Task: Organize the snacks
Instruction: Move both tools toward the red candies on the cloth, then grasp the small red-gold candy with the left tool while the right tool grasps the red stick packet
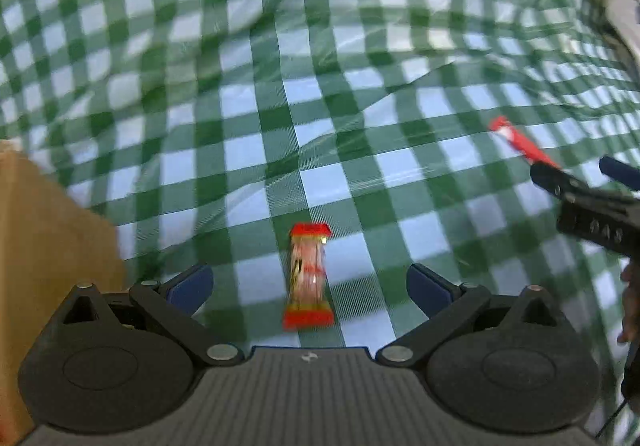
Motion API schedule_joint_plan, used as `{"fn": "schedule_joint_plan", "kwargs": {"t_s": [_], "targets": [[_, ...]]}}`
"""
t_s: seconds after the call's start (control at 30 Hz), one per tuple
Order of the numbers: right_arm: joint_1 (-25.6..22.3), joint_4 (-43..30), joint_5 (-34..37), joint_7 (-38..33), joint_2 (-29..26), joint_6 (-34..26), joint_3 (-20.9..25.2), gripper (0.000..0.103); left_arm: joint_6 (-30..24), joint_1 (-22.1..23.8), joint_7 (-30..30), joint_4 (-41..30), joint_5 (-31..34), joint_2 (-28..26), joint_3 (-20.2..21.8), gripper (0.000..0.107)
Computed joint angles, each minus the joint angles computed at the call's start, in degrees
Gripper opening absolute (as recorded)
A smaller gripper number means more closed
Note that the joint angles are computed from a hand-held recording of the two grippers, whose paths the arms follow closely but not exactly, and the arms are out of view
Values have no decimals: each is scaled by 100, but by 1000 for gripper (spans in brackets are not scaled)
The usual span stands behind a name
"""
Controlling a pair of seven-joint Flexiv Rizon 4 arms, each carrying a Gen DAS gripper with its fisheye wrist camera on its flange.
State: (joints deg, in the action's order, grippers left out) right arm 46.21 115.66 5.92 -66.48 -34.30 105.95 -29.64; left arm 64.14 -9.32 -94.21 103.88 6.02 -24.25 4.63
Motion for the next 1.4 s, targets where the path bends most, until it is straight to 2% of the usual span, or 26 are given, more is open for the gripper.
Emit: {"fn": "schedule_joint_plan", "kwargs": {"t_s": [0.1,0.13,0.17,0.2,0.53,0.83,0.93,0.97,1.0,1.03,1.07,1.1,1.13,1.2,1.3,1.4], "targets": [[-759,-679,-323,-11,-490,-328,621,102,-241,85,205,-227,-167,-405,-48,103],[-861,-723,-380,44,-661,-151,688,103,70,245,218,-52,-322,-392,-185,103],[-803,-754,-63,-235,-894,399,651,103,167,245,119,10,-433,-379,-166,103],[-722,-729,18,-200,-1001,614,561,103,131,223,127,8,-434,-368,-127,103],[-658,-705,570,-733,-863,534,695,103,231,208,240,118,-485,-326,-57,103],[-635,-734,502,-651,-895,528,632,103,182,164,199,43,-491,-374,-34,103],[-640,-735,553,-720,-865,462,661,101,-287,207,202,-83,-596,-301,-53,101],[-606,-714,651,-788,-849,486,668,97,-292,210,108,-58,-615,-257,-32,88],[-597,-673,640,-773,-836,576,674,79,-255,162,-84,-29,-539,-181,67,80],[-596,-580,444,-633,-827,720,640,54,-228,216,-88,20,-582,-121,29,59],[-629,-562,410,-676,-782,703,722,42,-231,339,21,98,-741,-47,-88,35],[-654,-515,398,-730,-700,644,779,23,-277,474,151,184,-958,27,-215,21],[-729,-586,299,-689,-660,521,845,13,-390,569,227,240,-1161,94,-303,19],[-798,-539,225,-652,-492,263,920,5,-484,699,377,413,-1498,281,-423,19],[-637,-255,-3,-302,-204,203,735,5,-270,715,644,770,-1634,701,-454,18],[-279,149,212,-353,262,245,552,5,-149,781,1098,1257,-2091,1296,-553,18]]}}
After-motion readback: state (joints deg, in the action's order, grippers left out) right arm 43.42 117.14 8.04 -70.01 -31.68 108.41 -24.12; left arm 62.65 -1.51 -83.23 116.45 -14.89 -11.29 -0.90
